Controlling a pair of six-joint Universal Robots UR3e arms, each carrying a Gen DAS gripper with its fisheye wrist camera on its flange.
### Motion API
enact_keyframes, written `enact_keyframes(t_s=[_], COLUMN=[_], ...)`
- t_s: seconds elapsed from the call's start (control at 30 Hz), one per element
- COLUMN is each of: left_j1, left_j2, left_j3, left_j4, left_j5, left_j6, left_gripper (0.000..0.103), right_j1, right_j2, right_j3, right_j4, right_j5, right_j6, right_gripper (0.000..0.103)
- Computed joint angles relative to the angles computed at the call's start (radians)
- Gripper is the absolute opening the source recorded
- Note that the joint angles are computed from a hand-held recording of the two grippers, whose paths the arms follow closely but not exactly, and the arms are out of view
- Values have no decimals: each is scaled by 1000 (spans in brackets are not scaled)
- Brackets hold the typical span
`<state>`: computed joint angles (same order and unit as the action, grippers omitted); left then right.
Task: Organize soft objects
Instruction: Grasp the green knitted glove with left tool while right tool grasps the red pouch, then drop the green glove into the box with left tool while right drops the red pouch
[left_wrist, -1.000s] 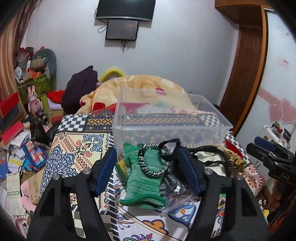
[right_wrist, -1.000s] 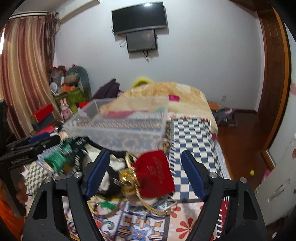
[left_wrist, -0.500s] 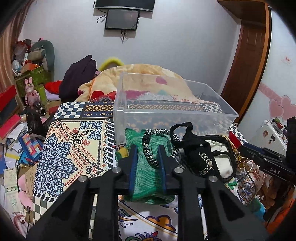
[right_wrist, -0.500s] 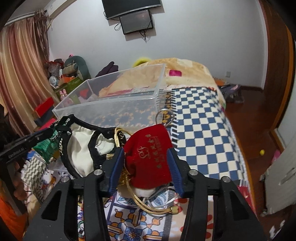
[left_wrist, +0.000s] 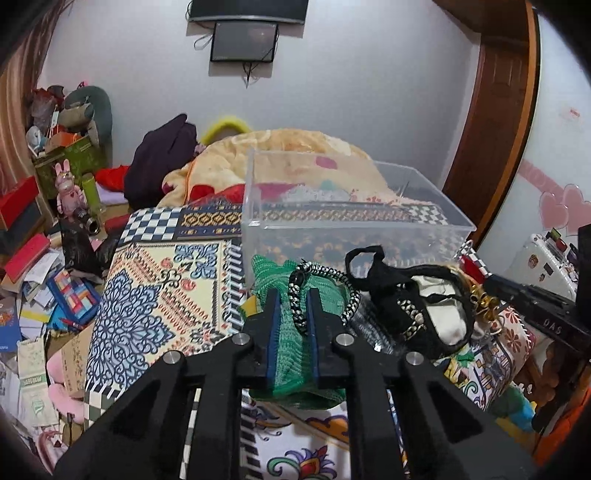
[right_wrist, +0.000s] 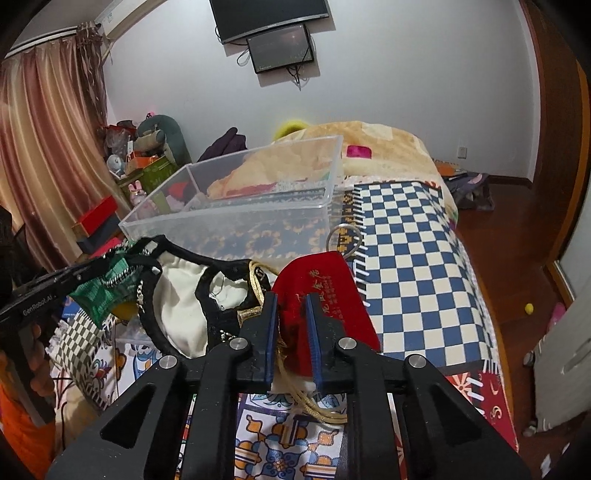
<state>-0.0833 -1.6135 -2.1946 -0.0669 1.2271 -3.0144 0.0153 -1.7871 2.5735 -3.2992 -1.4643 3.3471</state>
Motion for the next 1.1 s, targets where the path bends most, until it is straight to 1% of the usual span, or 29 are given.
enact_keyframes(t_s=[0.17,0.23,0.27,0.3,0.43,0.57,0.63,0.7,0.73,0.8,0.83,1.1], left_j1=[7,1,-7,-16,-29,-51,-70,-83,-88,-85,-81,-49], left_j2=[11,17,17,16,9,-43,-83,-122,-137,-148,-146,-65], left_j3=[8,12,15,15,30,79,110,145,153,153,147,109], left_j4=[-8,-6,3,17,24,17,18,1,-5,-4,2,27], left_j5=[10,16,31,47,50,61,84,102,109,102,96,39], left_j6=[-6,-4,-6,-8,-2,6,13,21,22,24,23,32], left_gripper=[14,22,29,33,33,33,33,23,21,10,9,8], right_j1=[10,14,10,5,-8,0,0,1,-1,5,5,35], right_j2=[-24,-27,-33,-38,-45,-39,-42,-46,-48,-48,-50,-54], right_j3=[8,9,14,20,32,33,35,37,40,38,39,-17], right_j4=[-12,-17,-20,-22,-28,-31,-30,-31,-33,-34,-34,-11], right_j5=[-17,-23,-18,-13,4,0,2,-1,1,-5,-7,-37], right_j6=[-2,-4,-9,-12,-20,-12,-10,-7,-7,-3,-2,-14], right_gripper=[13,13,13,13,13,13,13,13,13,13,13,13])
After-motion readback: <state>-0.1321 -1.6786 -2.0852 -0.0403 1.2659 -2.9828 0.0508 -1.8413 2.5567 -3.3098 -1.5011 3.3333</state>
